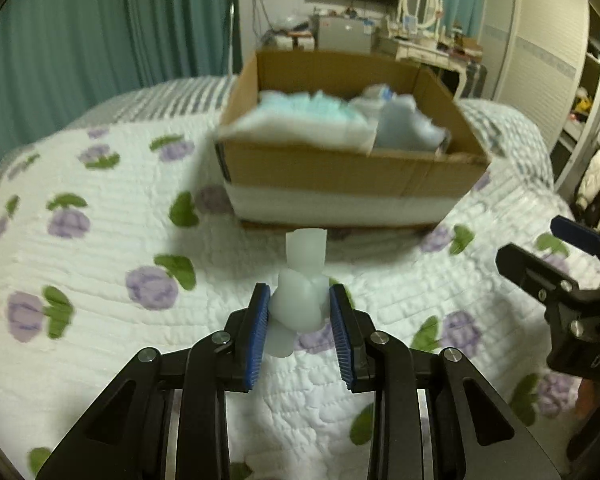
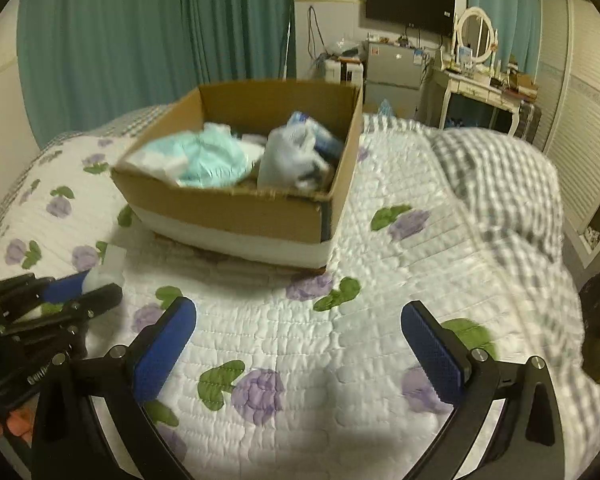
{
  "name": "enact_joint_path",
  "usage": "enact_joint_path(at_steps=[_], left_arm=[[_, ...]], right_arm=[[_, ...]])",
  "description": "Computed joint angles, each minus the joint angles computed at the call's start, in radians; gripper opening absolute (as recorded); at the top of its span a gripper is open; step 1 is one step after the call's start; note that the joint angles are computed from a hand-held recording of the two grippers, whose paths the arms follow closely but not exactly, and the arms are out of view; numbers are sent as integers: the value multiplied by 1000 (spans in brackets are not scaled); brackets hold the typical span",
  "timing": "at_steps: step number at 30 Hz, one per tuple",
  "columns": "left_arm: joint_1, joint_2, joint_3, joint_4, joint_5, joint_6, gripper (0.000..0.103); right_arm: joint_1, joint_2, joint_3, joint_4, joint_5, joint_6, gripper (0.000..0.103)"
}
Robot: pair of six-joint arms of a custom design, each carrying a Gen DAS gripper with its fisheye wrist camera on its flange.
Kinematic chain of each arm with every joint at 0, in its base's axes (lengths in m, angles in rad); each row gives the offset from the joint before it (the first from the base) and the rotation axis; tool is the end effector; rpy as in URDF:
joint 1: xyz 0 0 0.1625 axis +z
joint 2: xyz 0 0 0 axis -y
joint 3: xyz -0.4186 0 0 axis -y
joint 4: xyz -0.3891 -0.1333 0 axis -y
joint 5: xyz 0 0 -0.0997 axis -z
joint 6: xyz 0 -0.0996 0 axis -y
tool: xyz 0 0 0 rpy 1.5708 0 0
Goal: Organize soft objects
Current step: 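Carry the white item into the box and open the left tool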
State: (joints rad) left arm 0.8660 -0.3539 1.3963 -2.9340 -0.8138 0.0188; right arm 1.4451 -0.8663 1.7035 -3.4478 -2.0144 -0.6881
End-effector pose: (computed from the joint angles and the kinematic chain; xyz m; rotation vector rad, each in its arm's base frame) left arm -0.3039 -0.6687 -0.0657 0.7176 2.3402 -0.6989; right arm 0.0071 -0.6658 0.2329 0.3339 -2.1676 0.9493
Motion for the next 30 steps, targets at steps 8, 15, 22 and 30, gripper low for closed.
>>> enact_joint_path(at_steps=[8, 15, 22, 30], left_arm=[[-50, -54, 26, -98, 17, 72, 30], [-95, -89, 15, -88, 24, 85, 30], [-118, -87, -53, -105, -14, 150, 30], [-74, 33, -301, -47, -28, 223, 30]], right_arm=[[57, -81, 46, -47, -7, -30, 103], [114, -112, 28, -68, -18, -85, 103], [133, -117, -23, -58, -13, -105, 103], [138, -75, -168, 1, 5, -134, 103]])
